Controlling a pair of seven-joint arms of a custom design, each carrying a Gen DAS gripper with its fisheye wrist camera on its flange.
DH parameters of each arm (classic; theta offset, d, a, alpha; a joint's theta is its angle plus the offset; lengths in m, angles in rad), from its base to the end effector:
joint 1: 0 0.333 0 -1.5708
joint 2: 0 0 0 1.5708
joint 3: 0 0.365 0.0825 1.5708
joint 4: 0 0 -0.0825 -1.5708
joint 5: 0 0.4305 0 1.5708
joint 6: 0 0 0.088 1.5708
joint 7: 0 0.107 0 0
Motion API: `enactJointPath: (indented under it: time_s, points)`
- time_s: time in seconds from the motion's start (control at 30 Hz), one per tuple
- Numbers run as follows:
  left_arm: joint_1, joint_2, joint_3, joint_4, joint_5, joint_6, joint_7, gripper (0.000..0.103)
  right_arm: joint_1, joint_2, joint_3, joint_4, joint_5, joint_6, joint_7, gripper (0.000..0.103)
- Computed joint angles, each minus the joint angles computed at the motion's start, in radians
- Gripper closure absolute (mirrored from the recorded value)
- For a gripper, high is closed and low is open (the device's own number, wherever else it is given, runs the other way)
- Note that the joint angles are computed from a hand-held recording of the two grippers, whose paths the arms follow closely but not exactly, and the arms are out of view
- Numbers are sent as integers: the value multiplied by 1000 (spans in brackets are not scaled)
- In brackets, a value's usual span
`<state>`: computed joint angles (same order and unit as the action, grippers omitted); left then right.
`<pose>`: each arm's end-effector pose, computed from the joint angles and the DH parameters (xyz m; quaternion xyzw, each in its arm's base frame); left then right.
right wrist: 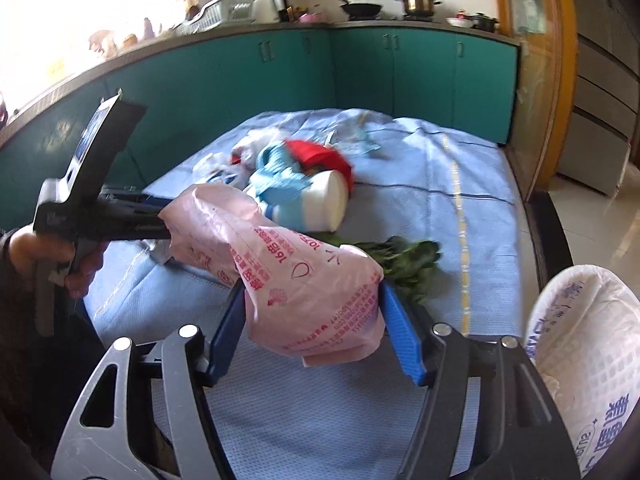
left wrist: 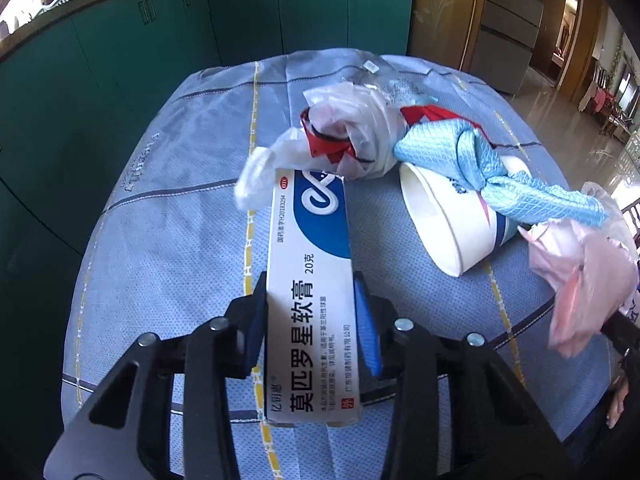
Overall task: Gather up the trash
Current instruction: 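Grasp the white ointment box with the left tool while the right tool grasps the pink plastic bag, then carry the ointment box and pink bag over the wastebasket and open both tools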
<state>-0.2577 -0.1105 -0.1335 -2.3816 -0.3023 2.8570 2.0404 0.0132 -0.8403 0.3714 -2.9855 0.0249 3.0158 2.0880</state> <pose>0.5189 -0.1978 0.4478 -0.4459 0.8448 -0.2493 0.1590 0.3122 0.1193 0.4558 -0.5914 0.6882 -0.2638 0.3272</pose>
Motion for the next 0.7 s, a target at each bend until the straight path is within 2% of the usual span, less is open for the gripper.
enactJointPath:
  time_s: [0.07,0.17,0.23,0.3,0.37,0.53,0.7]
  points:
    - [-3,-1,3,-1,-14,11,8,62,-4,-22,1,-5,1,-21,8,38]
    - [4,3,-3,1,12,8,-18,62,59,-7,-71,-5,8,-39,-42,36]
    - [6,3,-3,1,18,4,-25,62,111,15,-116,-2,17,-34,-90,31]
    - [10,3,-5,0,33,6,-42,61,151,33,-137,3,28,-25,-133,17]
    - [16,6,-9,2,58,5,-63,60,143,44,-102,17,28,-36,-138,12]
    - [28,13,-16,4,115,5,-110,41,117,98,-69,44,24,-56,-142,12]
    - [42,27,-25,16,185,-24,-166,37,109,150,-49,61,15,-34,-128,12]
